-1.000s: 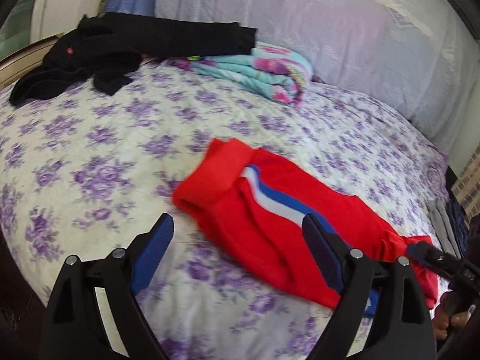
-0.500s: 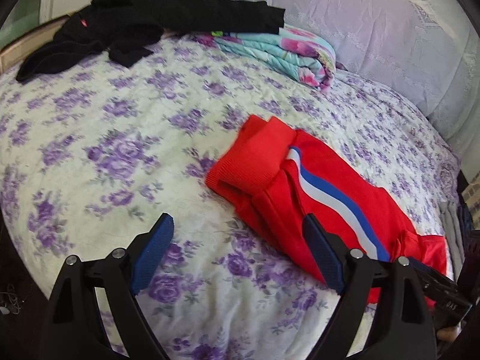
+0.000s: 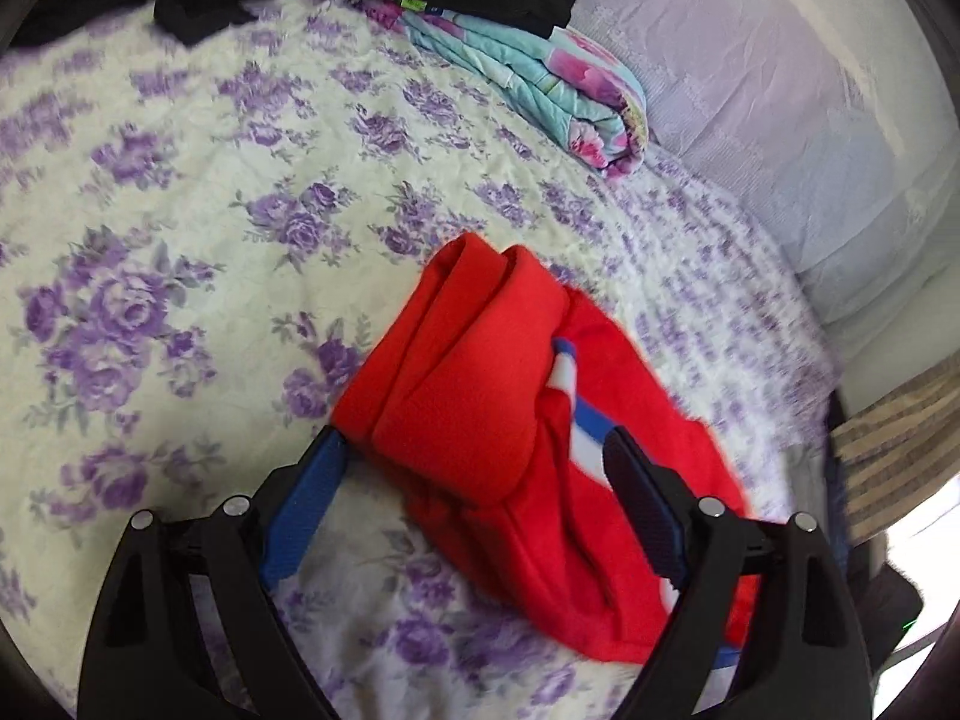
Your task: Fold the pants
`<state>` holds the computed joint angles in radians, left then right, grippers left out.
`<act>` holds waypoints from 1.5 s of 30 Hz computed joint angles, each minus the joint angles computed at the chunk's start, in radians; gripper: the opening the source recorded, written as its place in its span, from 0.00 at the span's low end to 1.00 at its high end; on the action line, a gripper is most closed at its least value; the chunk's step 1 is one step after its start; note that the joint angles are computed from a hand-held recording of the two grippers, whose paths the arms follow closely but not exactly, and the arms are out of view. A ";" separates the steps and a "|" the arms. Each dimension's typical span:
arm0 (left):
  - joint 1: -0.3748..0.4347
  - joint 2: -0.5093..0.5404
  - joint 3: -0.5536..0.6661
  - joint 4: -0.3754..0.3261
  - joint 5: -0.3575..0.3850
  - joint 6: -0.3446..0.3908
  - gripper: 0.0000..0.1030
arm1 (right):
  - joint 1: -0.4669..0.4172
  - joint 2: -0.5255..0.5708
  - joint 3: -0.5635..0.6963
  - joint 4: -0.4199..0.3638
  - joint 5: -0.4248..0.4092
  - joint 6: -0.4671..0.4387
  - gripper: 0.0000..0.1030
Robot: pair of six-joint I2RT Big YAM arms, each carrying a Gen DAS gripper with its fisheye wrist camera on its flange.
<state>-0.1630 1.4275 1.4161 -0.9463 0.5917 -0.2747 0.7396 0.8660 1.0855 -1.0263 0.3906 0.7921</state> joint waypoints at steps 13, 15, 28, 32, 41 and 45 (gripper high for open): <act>0.070 0.006 -0.046 0.118 0.156 -0.153 0.27 | -0.014 -0.060 -0.020 -0.019 0.044 0.040 0.77; 0.057 -0.012 -0.045 0.119 0.111 -0.138 0.25 | -0.018 -0.062 -0.027 -0.025 0.042 0.049 0.77; -0.150 -0.229 -0.035 0.161 -0.209 0.107 0.22 | -0.106 -0.105 -0.107 0.025 -0.137 0.078 0.79; -0.257 -0.273 -0.020 0.154 -0.244 0.182 0.21 | -0.112 -0.200 -0.123 0.023 -0.087 0.126 0.79; -0.594 -0.251 -0.018 0.140 -0.364 0.299 0.20 | -0.099 -0.405 -0.152 -0.106 0.095 0.246 0.79; -0.718 -0.216 -0.042 0.141 -0.409 0.334 0.20 | -0.070 -0.481 -0.163 -0.196 0.175 0.328 0.79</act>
<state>-0.8810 1.2117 1.3740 -0.8056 0.1829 0.0594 0.6692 0.3845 0.9226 -1.2220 0.5656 1.1201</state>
